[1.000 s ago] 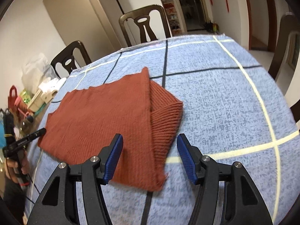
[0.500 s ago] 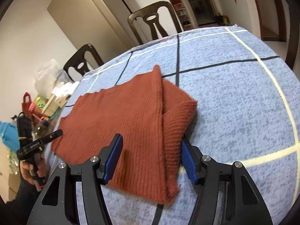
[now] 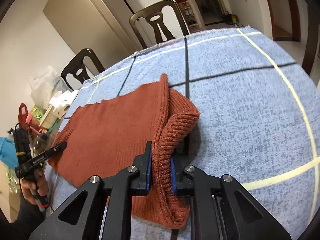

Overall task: Fold small clothes
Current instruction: 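Fold the held side edge across the sweater with both tools and release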

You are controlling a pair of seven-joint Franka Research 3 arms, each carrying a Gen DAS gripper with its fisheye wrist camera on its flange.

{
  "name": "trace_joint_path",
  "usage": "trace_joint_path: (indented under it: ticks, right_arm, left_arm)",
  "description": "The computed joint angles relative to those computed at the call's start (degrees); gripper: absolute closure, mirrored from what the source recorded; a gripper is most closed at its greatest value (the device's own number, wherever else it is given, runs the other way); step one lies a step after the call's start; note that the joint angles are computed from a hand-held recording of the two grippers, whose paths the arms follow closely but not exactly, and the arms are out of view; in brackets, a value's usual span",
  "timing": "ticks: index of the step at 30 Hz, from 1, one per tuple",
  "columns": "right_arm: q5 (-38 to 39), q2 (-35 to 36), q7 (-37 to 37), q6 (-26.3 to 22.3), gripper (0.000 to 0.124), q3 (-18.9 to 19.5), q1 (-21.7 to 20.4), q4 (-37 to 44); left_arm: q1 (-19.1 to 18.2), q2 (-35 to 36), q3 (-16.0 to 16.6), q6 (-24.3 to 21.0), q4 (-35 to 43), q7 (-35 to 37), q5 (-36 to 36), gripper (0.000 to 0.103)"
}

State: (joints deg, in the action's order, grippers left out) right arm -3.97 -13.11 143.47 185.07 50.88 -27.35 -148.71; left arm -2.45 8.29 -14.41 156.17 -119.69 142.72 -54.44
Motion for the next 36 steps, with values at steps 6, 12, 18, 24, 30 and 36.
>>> trace_joint_path:
  ticks: [6,12,18,24,30,36]
  right_arm:
    - [2.37,-4.1,-3.37,-1.52,0.11,-11.54,13.15,-0.55]
    - [2.96,-10.7,-4.17,-4.78,0.11,-16.44,21.08,-2.5]
    - [4.2,-15.28,-1.3,-6.2,0.11,-16.91,26.45,-6.78]
    - [6.39,-14.97,4.37,-5.44,0.11,-16.07,28.26,-11.9]
    - [7.05,-12.86,5.99,-3.99,0.108,-15.69,27.72,-12.7]
    - [4.36,-21.91,10.8,-13.83,0.102,-12.6,27.55,-13.34]
  left_arm:
    - [0.19,-4.77,1.36,-4.96,-0.76,5.22,-4.97,0.084]
    - [-1.55,-11.68,5.34,-10.31,-4.88,10.73,-9.16,0.084]
    - [-3.15,-17.5,9.41,-13.56,-12.72,14.0,-10.92,0.084]
    - [-3.13,-16.68,10.56,-12.67,-17.05,10.42,-8.32,0.084]
    - [-2.76,-15.52,10.12,-12.46,-16.8,8.98,-7.8,0.081]
    - [-3.41,-19.59,11.05,-8.5,-19.56,9.19,-7.91,0.079]
